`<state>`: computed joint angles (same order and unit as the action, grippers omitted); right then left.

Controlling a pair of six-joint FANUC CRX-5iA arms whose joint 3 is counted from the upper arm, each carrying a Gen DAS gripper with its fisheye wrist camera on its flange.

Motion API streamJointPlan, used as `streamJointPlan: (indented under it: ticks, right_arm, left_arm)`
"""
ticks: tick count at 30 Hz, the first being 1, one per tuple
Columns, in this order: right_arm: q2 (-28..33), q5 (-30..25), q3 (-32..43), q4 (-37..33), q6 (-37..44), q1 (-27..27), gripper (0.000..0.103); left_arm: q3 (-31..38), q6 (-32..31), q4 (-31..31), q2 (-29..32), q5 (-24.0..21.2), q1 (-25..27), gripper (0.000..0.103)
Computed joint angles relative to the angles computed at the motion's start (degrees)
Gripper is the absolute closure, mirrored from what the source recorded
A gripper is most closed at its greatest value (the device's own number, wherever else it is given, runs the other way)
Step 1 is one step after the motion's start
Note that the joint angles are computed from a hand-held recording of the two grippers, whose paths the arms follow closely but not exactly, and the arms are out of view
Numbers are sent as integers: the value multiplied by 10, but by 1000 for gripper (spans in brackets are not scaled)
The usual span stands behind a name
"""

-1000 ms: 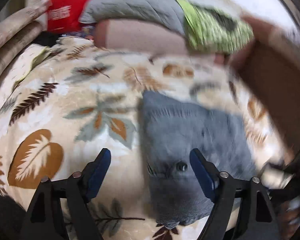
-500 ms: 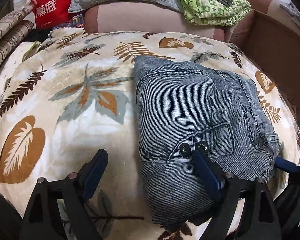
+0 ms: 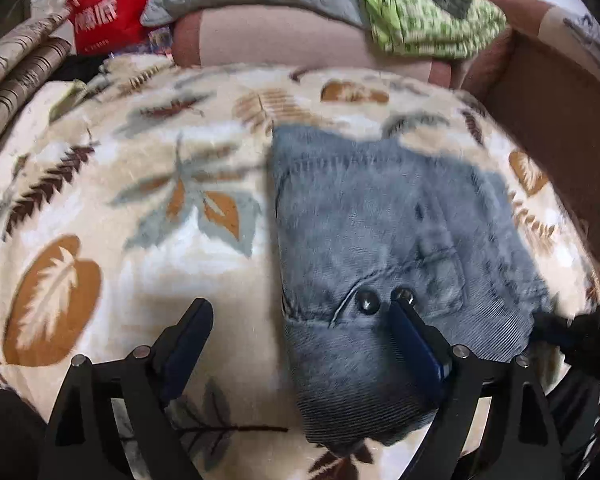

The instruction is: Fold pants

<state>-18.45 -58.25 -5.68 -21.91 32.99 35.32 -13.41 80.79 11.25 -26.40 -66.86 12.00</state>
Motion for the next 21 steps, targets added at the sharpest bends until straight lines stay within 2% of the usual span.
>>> streamJointPlan:
  ticks: [3,4,5,6,7,8,9,11,13,14,15,16,17,18,19,20,21]
  right_arm:
    - [-13,0,-4,73,-25,43,95]
    - [-11,-12,-3,98,-32,56,95]
    - [-7,-30,-1,114,-31,65,96]
    - [0,-48,5,106,-17,61,94]
    - [5,-64,13,81,0,50,94]
    - [6,-79,20,86,3,52,94]
    - [6,-89,25,106,-3,61,89]
    - [1,-94,38,183,-34,85,80]
    - [11,-61,66,204,-17,81,53]
    - [33,-41,99,188,22,66,26]
    - [55,-32,128,175,59,56,21]
    - [83,-18,162,151,109,43,21]
    - [126,-7,212,98,174,20,21]
    - [161,-17,253,31,228,-8,22]
    - [194,-30,285,-6,254,-22,23]
    - [218,-46,302,-13,260,-27,23]
    - [245,-72,317,9,246,-22,24]
  left_arm:
    - [-2,-4,28,-15,26,2,13]
    - [2,0,20,-11,33,-10,13]
    - [16,15,-11,1,28,-32,13]
    - [44,36,-66,32,-3,-68,13]
    - [52,36,-92,52,-24,-86,13]
    - [41,43,-102,52,-14,-94,10]
    - [28,39,-92,41,2,-86,10]
    - [29,31,-77,46,-8,-76,10]
    - [28,22,-71,47,-8,-71,10]
    - [26,23,-70,46,-5,-70,9]
    - [23,24,-69,45,-2,-69,9]
    - [22,24,-68,43,-1,-69,9]
    - [21,23,-67,43,0,-68,9]
    - [21,21,-66,43,0,-68,9]
    - [19,18,-62,43,1,-65,9]
    - [20,17,-58,43,-1,-63,9]
    - [17,9,-45,42,-3,-54,9]
